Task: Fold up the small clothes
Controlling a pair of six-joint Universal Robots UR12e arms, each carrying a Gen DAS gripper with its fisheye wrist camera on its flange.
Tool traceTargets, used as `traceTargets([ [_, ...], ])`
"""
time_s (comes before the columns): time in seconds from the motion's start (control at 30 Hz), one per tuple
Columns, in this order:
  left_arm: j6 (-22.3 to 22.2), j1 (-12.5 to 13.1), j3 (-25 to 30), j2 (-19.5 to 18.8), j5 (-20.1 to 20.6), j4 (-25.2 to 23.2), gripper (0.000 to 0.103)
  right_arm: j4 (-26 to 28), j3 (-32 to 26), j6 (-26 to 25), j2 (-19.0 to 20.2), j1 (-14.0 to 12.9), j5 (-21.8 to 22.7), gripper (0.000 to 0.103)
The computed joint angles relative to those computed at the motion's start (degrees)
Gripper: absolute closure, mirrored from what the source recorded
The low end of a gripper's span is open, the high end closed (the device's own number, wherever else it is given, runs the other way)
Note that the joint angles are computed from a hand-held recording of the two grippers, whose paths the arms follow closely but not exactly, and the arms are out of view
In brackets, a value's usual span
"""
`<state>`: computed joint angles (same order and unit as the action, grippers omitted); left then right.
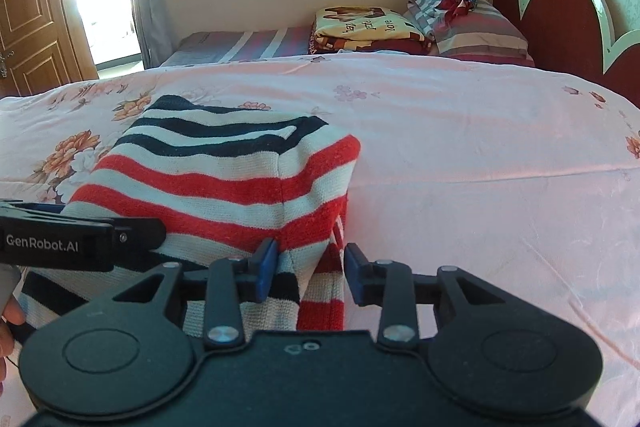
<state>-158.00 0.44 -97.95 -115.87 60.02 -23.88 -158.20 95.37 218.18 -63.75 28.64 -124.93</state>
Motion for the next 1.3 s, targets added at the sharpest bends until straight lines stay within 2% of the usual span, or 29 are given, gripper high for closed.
traceTargets([
  [0.07, 0.57, 0.26, 0.43, 0.07, -0.52, -1.66, 0.000, -0.40, 0.23, 0.26, -0.32, -0.21, 0.80, 0.066],
  [0.13, 1.71, 0.73, 0.92, 0.16, -1.41, -3.75, 0.000, -0.39, 0.51, 0.75, -0.66, -0.22, 0.36, 0.049],
  [0.27, 3.25, 1.29, 1.55, 0.50, -1.91, -6.61, 0.000, -3.22, 2.60, 0.91, -1.94, -1.39, 4.35, 0.046],
  [0.37, 3.09, 1.81, 0.74, 0.91, -2.06, -3.82, 0.000, -6.45, 4.28, 2.62, -3.02, -2.74, 9.75, 0.045],
  [0.43, 2.34, 2.26, 0.51, 0.81, -2.63, -2.38, 0.000, -8.43, 5.28, 3.67, -3.51, -3.60, 13.07, 0.037],
  [0.5, 3.05, 2.50, 1.69, 0.18, -3.66, -6.19, 0.000, -8.96, 6.02, 5.22, -3.82, -4.44, 15.83, 0.032],
  [0.63, 1.06, 3.28, 4.39, -1.78, -9.47, -16.05, 0.001, -12.86, 7.76, 8.85, -3.61, -6.32, 22.84, 0.029],
  [0.67, 0.70, 3.31, 4.27, -1.93, -10.16, -16.20, 0.001, -14.33, 8.12, 9.67, -3.44, -6.79, 24.57, 0.029],
  [0.77, 0.82, 2.88, 3.58, -1.76, -10.42, -14.87, 0.004, -16.91, 8.25, 10.33, -2.85, -7.67, 28.04, 0.033],
  [0.8, 0.40, 2.78, 3.60, -1.73, -10.32, -14.89, 0.004, -17.98, 8.39, 11.23, -2.68, -8.11, 29.92, 0.040],
  [0.87, 0.42, 2.95, 3.67, -1.53, -10.84, -15.58, 0.015, -19.38, 8.57, 12.63, -2.36, -8.39, 30.99, 0.042],
  [0.9, 0.58, 3.17, 3.68, -1.33, -11.39, -16.07, 0.020, -19.86, 8.70, 12.71, -2.35, -8.43, 31.28, 0.047],
  [0.93, 0.93, 3.37, 3.67, -1.14, -11.76, -16.22, 0.029, -20.95, 8.98, 13.83, -2.36, -8.44, 31.64, 0.057],
  [0.97, 1.31, 3.44, 3.67, -0.91, -11.85, -16.38, 0.036, -21.71, 9.12, 14.53, -2.40, -8.17, 30.95, 0.060],
  [1.1, 1.80, 3.37, 3.84, -0.93, -11.59, -16.06, 0.038, -21.06, 8.49, 12.84, -2.01, -7.27, 28.14, 0.063],
  [1.17, 1.57, 3.61, 3.42, -0.48, -11.89, -14.97, 0.046, -20.83, 8.31, 15.20, -2.13, -7.09, 27.50, 0.066],
  [1.23, 2.95, 3.91, 2.55, 0.29, -12.22, -13.45, 0.048, -22.23, 7.68, 14.59, -2.02, -6.24, 26.03, 0.068],
  [1.3, 3.79, 4.51, 2.29, 0.89, -12.62, -13.48, 0.048, -24.42, 7.02, 14.49, -1.84, -5.77, 26.37, 0.068],
])
